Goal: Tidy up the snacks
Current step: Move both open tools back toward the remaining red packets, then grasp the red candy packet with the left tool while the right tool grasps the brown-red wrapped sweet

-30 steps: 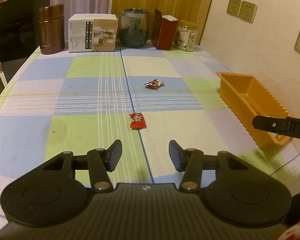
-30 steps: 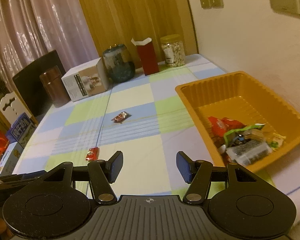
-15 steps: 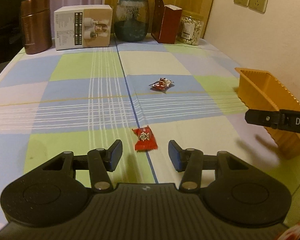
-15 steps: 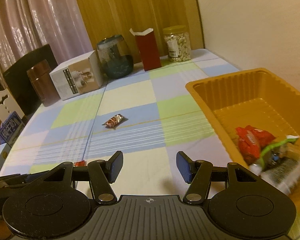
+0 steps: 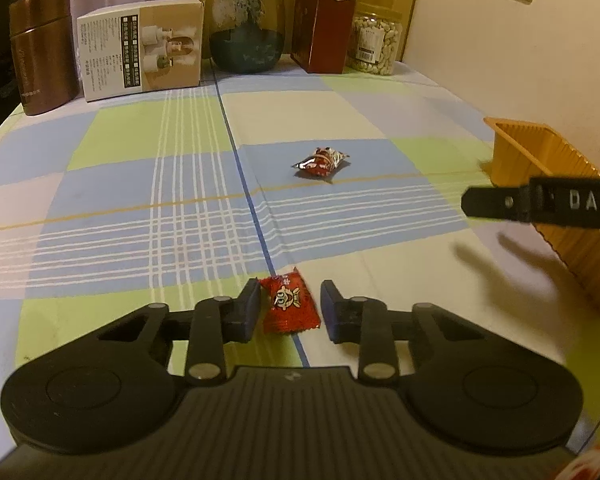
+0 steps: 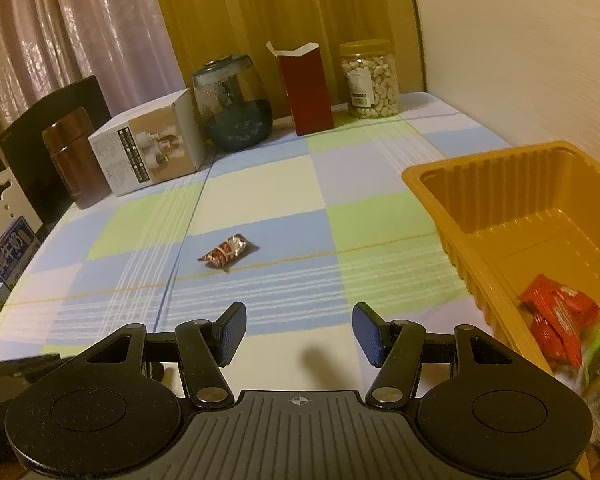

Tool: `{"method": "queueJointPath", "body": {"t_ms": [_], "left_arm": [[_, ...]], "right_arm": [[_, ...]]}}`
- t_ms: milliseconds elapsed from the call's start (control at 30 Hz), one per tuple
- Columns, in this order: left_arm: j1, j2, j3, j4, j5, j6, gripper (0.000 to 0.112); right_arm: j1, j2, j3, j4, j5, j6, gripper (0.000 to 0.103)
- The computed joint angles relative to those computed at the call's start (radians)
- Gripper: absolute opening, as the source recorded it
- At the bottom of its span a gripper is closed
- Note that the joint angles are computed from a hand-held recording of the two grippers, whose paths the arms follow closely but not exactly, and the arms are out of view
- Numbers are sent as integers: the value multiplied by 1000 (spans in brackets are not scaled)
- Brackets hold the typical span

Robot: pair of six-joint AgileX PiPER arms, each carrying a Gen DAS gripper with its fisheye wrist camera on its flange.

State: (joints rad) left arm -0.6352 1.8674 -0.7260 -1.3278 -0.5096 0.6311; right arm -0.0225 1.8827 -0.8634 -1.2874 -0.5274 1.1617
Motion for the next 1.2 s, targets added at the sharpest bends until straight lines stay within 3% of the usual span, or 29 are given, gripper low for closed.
{"method": "queueJointPath", "body": {"t_ms": [200, 533, 800, 1200], "left_arm": [[9, -19, 2, -28, 21, 38, 18], [105, -81, -10, -18, 63, 133, 17], [215, -65, -26, 121, 123, 26, 17], [294, -45, -38, 267, 158, -98, 17]], "right_arm": [[20, 12, -31, -9, 10, 22, 59], [89, 51, -108, -11, 29, 44, 59], [150, 150, -245, -57, 18, 121, 59], [234, 322, -425, -82, 73, 2, 59]]}}
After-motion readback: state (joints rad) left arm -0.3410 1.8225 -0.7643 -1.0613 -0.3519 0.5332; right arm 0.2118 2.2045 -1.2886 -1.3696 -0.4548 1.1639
